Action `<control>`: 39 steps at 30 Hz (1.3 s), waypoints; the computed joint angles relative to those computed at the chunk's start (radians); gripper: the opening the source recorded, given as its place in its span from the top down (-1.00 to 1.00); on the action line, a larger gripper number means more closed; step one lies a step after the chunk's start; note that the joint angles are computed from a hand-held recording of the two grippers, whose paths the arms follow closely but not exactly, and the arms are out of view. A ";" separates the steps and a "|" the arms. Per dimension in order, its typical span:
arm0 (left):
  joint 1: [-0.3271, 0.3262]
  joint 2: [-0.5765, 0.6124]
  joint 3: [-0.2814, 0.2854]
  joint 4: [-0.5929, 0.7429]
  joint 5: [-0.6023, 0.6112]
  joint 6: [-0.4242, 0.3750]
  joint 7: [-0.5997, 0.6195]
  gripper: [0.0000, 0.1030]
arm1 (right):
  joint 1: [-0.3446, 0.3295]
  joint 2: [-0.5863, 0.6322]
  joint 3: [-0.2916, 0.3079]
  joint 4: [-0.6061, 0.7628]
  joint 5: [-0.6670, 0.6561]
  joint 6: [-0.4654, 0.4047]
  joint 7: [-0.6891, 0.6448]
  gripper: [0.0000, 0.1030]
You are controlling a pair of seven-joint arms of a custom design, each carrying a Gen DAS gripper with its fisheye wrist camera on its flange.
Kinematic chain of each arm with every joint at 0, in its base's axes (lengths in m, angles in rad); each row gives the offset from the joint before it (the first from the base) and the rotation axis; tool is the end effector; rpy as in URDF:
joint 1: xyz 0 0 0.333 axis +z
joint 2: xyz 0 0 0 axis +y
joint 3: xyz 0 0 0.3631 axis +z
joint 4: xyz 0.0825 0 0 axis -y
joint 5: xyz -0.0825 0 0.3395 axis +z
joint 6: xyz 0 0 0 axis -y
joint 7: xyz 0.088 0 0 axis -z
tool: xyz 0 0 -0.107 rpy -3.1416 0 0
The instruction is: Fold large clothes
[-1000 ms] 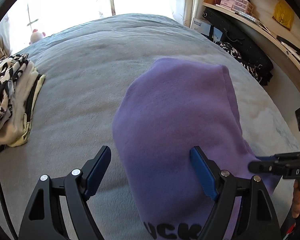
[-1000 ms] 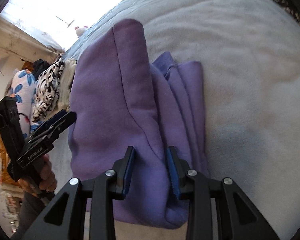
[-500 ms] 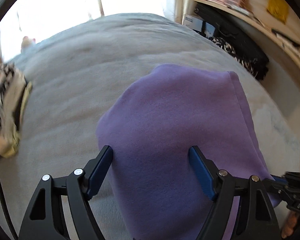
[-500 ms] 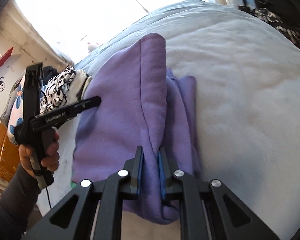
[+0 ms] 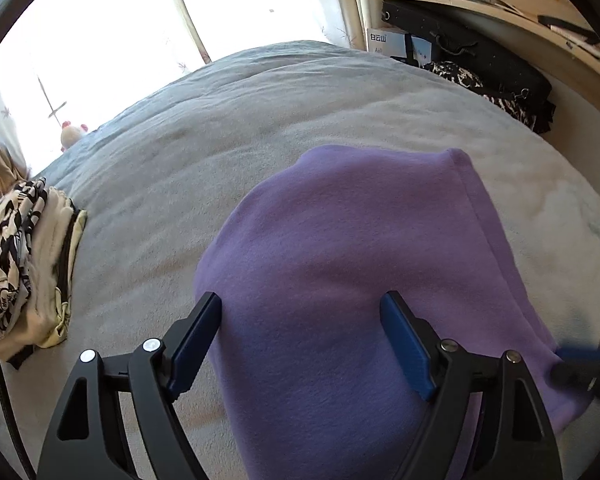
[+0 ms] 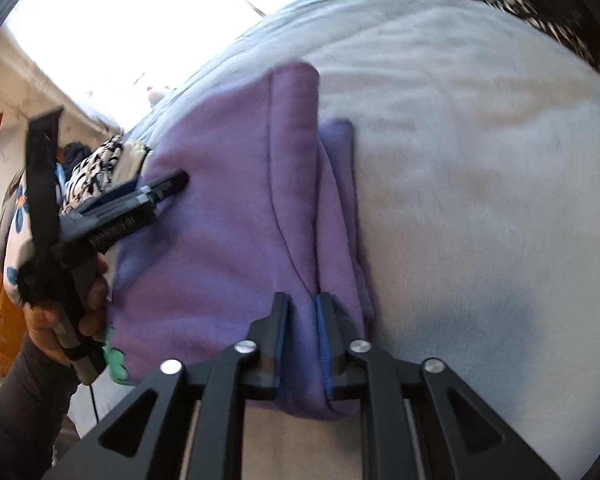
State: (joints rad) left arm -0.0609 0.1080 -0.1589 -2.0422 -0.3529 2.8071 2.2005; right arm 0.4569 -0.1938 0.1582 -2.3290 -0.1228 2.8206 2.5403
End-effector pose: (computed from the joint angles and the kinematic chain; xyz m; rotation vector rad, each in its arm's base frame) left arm 0.5740 -0.1072 0.5352 -1.2868 2.2926 -0.7564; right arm 0.3838 0.2855 0.5644 -1.5136 1.9360 -0.1310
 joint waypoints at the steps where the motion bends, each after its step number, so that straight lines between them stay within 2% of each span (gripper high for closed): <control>1: 0.011 0.001 -0.004 0.014 -0.030 -0.028 0.026 -0.54 | -0.020 0.005 0.000 0.024 -0.029 0.006 0.009 0.17; 2: 0.017 0.001 -0.005 0.022 -0.048 -0.045 0.042 -0.55 | -0.032 0.010 -0.002 0.038 -0.045 0.011 0.014 -0.15; 3: 0.026 0.002 -0.006 0.038 -0.075 -0.078 0.064 -0.55 | -0.043 0.022 -0.007 0.059 -0.059 0.019 0.012 -0.38; 4: 0.029 0.003 -0.005 0.047 -0.089 -0.095 0.076 -0.55 | -0.053 0.046 -0.017 0.093 -0.068 0.028 -0.001 -0.42; 5: 0.036 0.006 -0.003 0.066 -0.108 -0.130 0.088 -0.55 | -0.054 0.067 -0.029 0.119 -0.055 0.030 -0.026 -0.42; 7: 0.050 0.011 -0.002 0.100 -0.158 -0.183 0.117 -0.55 | -0.035 0.127 -0.067 0.183 0.068 0.031 -0.151 -0.42; 10: 0.075 0.021 0.003 0.150 -0.251 -0.235 0.153 -0.55 | -0.054 0.217 -0.068 0.291 0.211 -0.007 -0.286 -0.42; 12: 0.091 0.033 0.011 0.182 -0.296 -0.260 0.158 -0.55 | -0.082 0.269 -0.043 0.344 0.350 -0.014 -0.407 -0.42; 15: 0.106 0.064 0.025 0.223 -0.300 -0.278 0.121 -0.55 | -0.146 0.325 0.031 0.387 0.634 -0.002 -0.639 -0.41; 17: 0.116 0.095 0.034 0.254 -0.278 -0.295 0.075 -0.54 | -0.154 0.341 0.049 0.388 0.704 0.029 -0.706 -0.34; 18: 0.122 0.115 0.039 0.272 -0.262 -0.314 0.048 -0.49 | -0.143 0.338 0.042 0.375 0.653 0.053 -0.676 0.19; 19: 0.129 0.135 0.041 0.292 -0.251 -0.339 0.026 -0.47 | -0.109 0.337 0.001 0.375 0.532 0.037 -0.596 0.49; 20: 0.145 0.148 0.033 0.306 -0.270 -0.364 0.030 -0.46 | -0.103 0.337 -0.009 0.381 0.481 0.014 -0.556 0.66; 21: 0.162 0.162 0.025 0.326 -0.295 -0.400 0.035 -0.46 | -0.088 0.332 -0.029 0.377 0.401 0.005 -0.486 0.67; 23: 0.164 0.170 0.018 0.332 -0.299 -0.408 0.024 -0.46 | -0.035 0.310 -0.094 0.378 0.115 -0.058 -0.260 0.70; 25: 0.144 0.179 0.018 0.336 -0.255 -0.389 -0.003 -0.46 | -0.019 0.286 -0.114 0.376 -0.087 -0.123 -0.095 0.72; 26: 0.144 0.180 0.013 0.337 -0.253 -0.394 -0.003 -0.46 | -0.023 0.278 -0.112 0.367 -0.140 -0.142 -0.042 0.72; 30: 0.101 0.193 0.014 0.338 -0.165 -0.358 -0.054 -0.47 | -0.062 0.311 -0.075 0.361 -0.121 -0.194 -0.056 0.72; 36: 0.099 0.207 0.006 0.354 -0.136 -0.362 -0.098 -0.48 | -0.092 0.335 -0.057 0.359 -0.062 -0.178 -0.075 0.69; 37: 0.098 0.201 0.004 0.346 -0.134 -0.353 -0.094 -0.48 | -0.093 0.331 -0.058 0.357 -0.059 -0.183 -0.072 0.67; 39: 0.096 0.188 0.006 0.327 -0.123 -0.324 -0.085 -0.48 | -0.090 0.332 -0.058 0.365 -0.058 -0.186 -0.059 0.48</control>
